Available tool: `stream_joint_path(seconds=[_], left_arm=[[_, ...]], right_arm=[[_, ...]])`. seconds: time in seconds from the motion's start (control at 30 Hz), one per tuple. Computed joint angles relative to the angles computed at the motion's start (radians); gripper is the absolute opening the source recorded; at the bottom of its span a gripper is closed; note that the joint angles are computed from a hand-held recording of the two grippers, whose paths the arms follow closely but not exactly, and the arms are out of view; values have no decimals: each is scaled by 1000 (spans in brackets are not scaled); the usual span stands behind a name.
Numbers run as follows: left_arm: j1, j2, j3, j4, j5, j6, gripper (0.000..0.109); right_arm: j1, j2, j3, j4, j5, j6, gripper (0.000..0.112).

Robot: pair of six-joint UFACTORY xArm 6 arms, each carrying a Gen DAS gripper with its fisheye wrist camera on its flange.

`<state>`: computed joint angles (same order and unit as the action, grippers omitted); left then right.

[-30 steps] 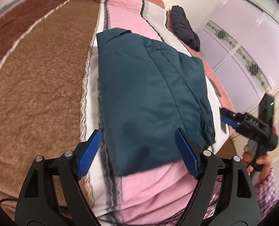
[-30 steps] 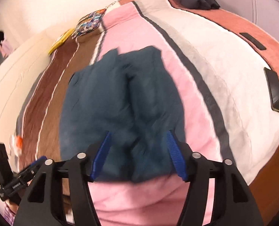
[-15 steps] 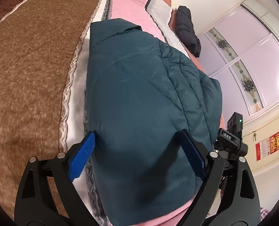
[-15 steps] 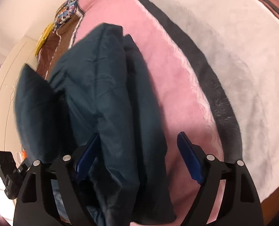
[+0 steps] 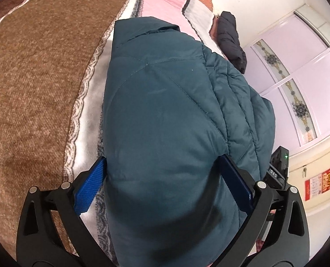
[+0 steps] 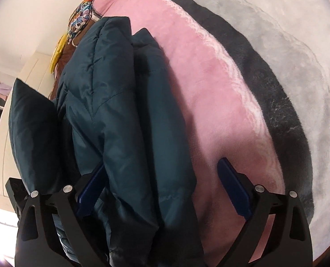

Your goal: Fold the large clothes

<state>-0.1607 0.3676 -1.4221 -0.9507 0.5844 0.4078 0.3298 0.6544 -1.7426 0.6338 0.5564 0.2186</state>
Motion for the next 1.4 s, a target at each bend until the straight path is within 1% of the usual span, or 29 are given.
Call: stream_joint_path(seconds=[0.07, 0.1, 0.17, 0.27, 0.37, 0.47, 0.6, 0.73, 0.77, 0.87, 1.0, 1.07, 1.13, 1.17, 1.2, 1.23, 1.27, 1.3, 1.33, 1.37, 1.4], left_arm=[[0, 8, -12, 7, 4, -9, 99], [0, 12, -19, 12, 6, -15, 99], [-2, 22, -31, 21, 9, -27, 99], [-6, 29, -39, 31, 6, -39, 99], [-15, 53, -72, 53, 3, -70, 99], [-17, 64, -84, 63, 0, -77, 99], [-18, 68, -88, 62, -2, -76, 99], [-20, 73, -96, 64, -2, -79, 99], [-19, 64, -79, 51, -6, -63, 99], [-15, 69, -85, 42, 0, -52, 99], [-2, 64, -68, 11, 4, -6, 99], [3, 64, -64, -1, 8, 12, 99], [9, 66, -66, -16, 18, 31, 99], [12, 67, -68, -23, 25, 40, 99], [16, 69, -71, -33, 34, 54, 97], [20, 69, -72, -54, 40, 83, 95], [21, 66, -69, -65, 41, 104, 92], [23, 62, -64, -75, 40, 125, 88], [25, 58, -60, -82, 39, 146, 85], [27, 54, -56, -86, 37, 162, 81], [28, 50, -53, -86, 34, 174, 76]], right_arm=[[6, -9, 11, -13, -6, 7, 89], [8, -15, 21, -2, -17, 0, 86], [11, -27, 39, 58, -29, -46, 82], [7, -15, 33, 116, -29, -81, 81], [-2, -20, 55, 207, -33, -133, 81], [-7, -22, 64, 231, -33, -150, 82], [-13, -8, 51, 234, -25, -152, 82], [-8, -9, 56, 202, -41, -132, 82], [-2, -20, 76, 205, -54, -135, 81], [3, -20, 74, 186, -61, -117, 80], [9, -30, 85, 182, -73, -111, 79], [15, -16, 63, 171, -76, -95, 77], [17, -15, 60, 192, -79, -119, 71], [22, -22, 69, 212, -82, -138, 65], [23, -21, 65, 256, -74, -179, 62], [25, -20, 63, 261, -73, -184, 61], [26, -18, 61, 264, -73, -188, 59], [26, -18, 63, 292, -75, -217, 51], [26, -19, 64, 363, -72, -279, 44], [26, -17, 60, 420, -69, -322, 41], [29, -17, 61, 436, -77, -335, 38]])
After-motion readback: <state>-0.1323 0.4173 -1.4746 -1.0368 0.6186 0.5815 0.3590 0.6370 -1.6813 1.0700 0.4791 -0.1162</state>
